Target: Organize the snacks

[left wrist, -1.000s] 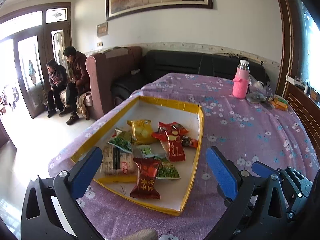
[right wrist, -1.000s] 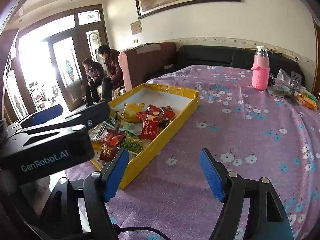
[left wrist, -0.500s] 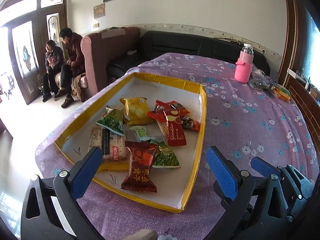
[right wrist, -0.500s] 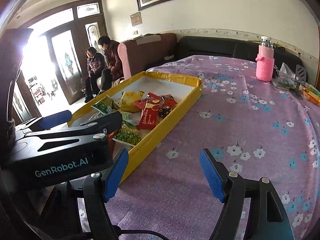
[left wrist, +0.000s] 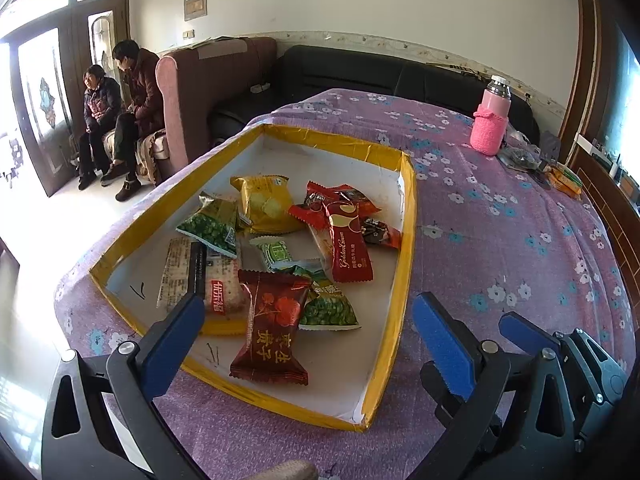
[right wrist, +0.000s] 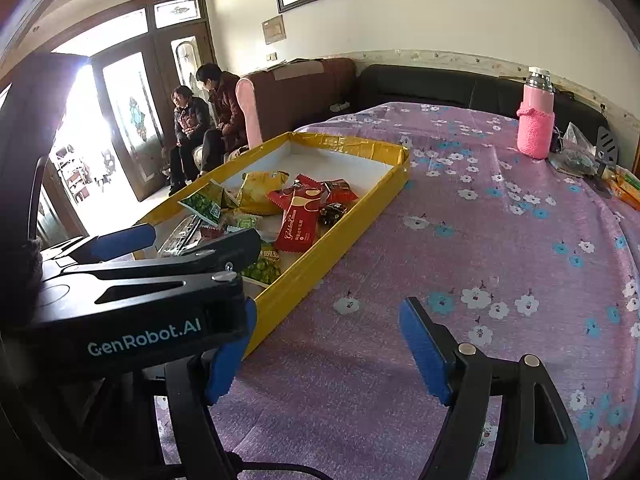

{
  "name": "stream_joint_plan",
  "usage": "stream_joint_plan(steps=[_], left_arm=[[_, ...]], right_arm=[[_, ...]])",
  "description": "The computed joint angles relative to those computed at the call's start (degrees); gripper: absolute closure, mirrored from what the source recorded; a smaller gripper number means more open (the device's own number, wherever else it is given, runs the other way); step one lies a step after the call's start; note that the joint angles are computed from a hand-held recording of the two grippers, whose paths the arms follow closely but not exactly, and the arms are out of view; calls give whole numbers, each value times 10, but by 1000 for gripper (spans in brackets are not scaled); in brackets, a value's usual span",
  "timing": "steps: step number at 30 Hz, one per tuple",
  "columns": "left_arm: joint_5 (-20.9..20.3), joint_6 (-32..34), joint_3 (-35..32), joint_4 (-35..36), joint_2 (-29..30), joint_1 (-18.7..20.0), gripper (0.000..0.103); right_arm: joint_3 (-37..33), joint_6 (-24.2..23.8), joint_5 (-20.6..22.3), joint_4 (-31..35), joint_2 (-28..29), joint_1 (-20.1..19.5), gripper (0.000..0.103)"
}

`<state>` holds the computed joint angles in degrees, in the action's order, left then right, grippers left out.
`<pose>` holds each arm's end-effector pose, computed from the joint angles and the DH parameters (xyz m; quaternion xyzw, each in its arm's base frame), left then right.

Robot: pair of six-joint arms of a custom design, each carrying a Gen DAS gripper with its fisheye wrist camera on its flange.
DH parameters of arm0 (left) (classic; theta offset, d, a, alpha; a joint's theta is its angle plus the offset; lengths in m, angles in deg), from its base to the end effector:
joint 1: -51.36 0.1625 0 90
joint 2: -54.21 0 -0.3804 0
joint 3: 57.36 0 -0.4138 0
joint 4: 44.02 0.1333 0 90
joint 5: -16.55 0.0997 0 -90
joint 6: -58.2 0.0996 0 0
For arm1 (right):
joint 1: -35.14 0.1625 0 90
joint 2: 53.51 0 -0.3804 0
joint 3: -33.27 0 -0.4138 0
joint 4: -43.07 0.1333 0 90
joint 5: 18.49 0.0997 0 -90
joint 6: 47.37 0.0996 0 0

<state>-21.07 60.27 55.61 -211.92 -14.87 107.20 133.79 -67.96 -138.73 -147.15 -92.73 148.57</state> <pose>-0.1336 -0.5748 0.2363 0.1441 0.8557 -0.3689 0.3331 0.3248 -0.5405 0.0358 0.2606 -0.8765 0.3276 0.2379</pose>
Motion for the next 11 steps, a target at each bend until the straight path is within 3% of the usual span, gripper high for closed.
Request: stream_joint_plan(steps=[11], left_arm=[[-18, -6, -9, 37, -1, 0, 0]], right_arm=[[-5, 4, -4, 5, 4, 2, 27]])
